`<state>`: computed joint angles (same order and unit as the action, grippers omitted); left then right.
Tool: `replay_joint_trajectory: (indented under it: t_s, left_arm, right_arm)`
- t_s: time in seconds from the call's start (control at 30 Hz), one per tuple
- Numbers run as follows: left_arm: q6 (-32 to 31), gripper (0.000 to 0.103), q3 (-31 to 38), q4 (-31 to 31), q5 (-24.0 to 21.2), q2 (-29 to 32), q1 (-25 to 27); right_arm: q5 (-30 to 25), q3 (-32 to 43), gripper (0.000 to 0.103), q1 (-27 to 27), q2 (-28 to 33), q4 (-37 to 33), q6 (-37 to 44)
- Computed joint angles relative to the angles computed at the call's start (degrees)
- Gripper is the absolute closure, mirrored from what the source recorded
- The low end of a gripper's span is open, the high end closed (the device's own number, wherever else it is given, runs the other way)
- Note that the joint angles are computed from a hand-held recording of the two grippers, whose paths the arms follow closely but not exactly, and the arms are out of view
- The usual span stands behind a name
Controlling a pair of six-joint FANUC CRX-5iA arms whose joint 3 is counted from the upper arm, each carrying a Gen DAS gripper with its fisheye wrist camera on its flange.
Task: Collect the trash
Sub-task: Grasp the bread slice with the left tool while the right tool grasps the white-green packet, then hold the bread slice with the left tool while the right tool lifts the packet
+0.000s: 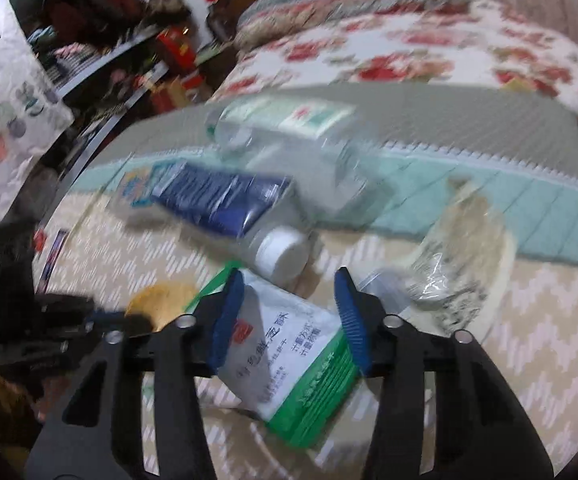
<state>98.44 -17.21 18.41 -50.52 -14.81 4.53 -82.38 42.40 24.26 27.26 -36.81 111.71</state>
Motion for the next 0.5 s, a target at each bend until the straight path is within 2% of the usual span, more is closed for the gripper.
replay_joint_trajectory:
  t_s: [0.17,0.27,0.43,0.5]
  left_arm:
    - [0.56,0.098,0.35,-0.51,0.0,0.21,-0.26]
    - [1.26,0.098,0.82,-1.11,0.06,0.55,-0.75]
    - [1.34,0.098,0.79,-1.12,0.07,0.51,-0.75]
    - [1.14,0.098,0.79,-1.01,0.04,0.51,-0.65]
  right_arm:
    - [-4.12,-5.12,0.057,-2.53,-3.54,-5.21,2.52]
    - [-5.94,-9.72,0.055,-5.65,-6.64,-10.91,2.9]
    - [-2.35,-17.03,0.055,-9.84,-11.7,-16.04,2.08]
    - [0.14,-19.03,0.055,-10.15,-13.26,-15.19,1.64]
